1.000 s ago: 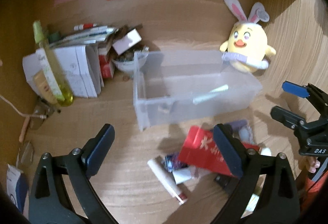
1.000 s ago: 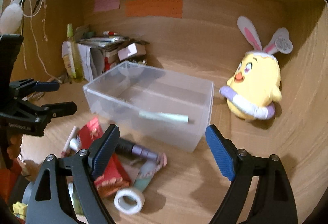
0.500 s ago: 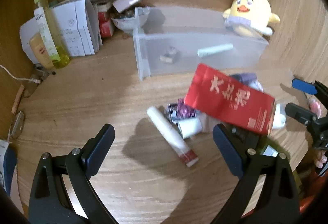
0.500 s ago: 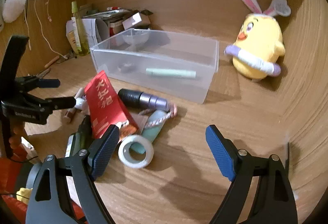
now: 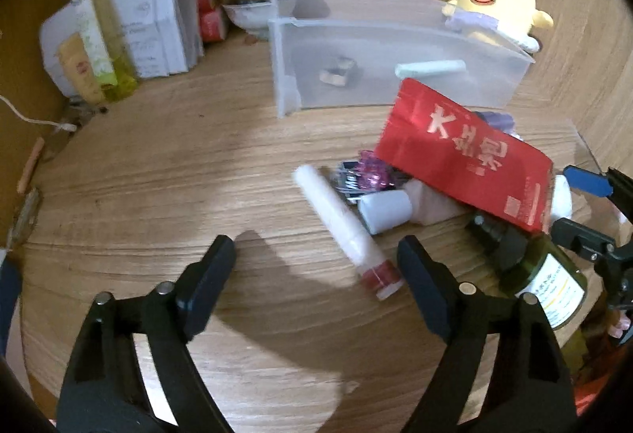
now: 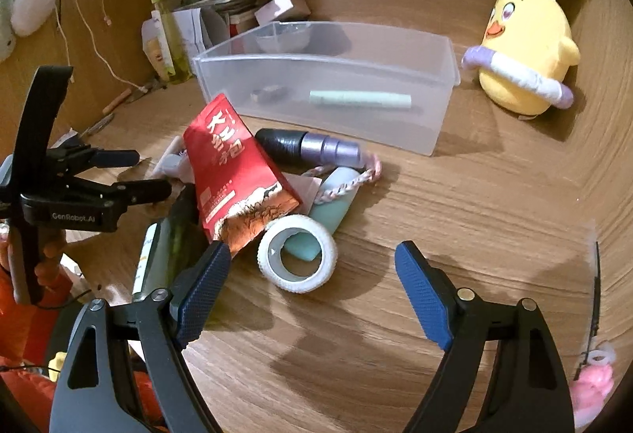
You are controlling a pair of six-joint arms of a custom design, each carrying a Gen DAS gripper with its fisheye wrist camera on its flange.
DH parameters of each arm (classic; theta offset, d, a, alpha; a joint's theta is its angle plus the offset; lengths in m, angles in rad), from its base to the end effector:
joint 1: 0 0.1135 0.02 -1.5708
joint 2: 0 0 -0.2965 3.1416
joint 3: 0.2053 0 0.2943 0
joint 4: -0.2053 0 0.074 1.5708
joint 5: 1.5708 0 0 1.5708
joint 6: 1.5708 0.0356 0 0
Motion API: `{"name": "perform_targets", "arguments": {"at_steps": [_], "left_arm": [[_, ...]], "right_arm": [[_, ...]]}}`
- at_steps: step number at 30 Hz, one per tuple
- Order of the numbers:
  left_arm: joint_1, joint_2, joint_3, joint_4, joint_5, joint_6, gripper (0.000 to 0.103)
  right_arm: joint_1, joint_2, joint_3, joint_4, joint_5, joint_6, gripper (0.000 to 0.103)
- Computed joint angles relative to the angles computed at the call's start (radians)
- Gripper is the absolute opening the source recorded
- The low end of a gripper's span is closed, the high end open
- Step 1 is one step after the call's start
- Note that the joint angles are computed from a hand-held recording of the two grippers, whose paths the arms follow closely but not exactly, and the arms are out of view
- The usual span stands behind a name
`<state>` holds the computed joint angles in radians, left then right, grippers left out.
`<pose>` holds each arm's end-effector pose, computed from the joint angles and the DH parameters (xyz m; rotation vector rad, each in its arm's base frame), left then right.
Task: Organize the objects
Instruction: 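Grasp the white red-capped tube with the left tool while the right tool grasps the white tape roll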
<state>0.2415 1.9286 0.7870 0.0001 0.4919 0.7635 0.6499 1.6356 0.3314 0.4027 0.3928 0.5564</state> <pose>0.3362 0.0655 0.0584 0.7838 2.4000 -0.2899 0.1988 0.1340 0.0634 0.0532 2.3820 0.0794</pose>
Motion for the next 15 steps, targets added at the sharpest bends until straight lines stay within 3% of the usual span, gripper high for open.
{"name": "perform_targets", "arguments": {"at_steps": [11,15], "left_arm": [[0.018,0.008,0.019,0.0,-0.004,-0.011,0.069],[0.01,0.015,0.022,0.028,-0.006,-0.023,0.055]], "right_arm": [[0.017,0.0,-0.001,-0.002,0.041,0.004,0.055],[0.019,0.0,-0.002,0.003,0.039,-0.004,0.048]]}}
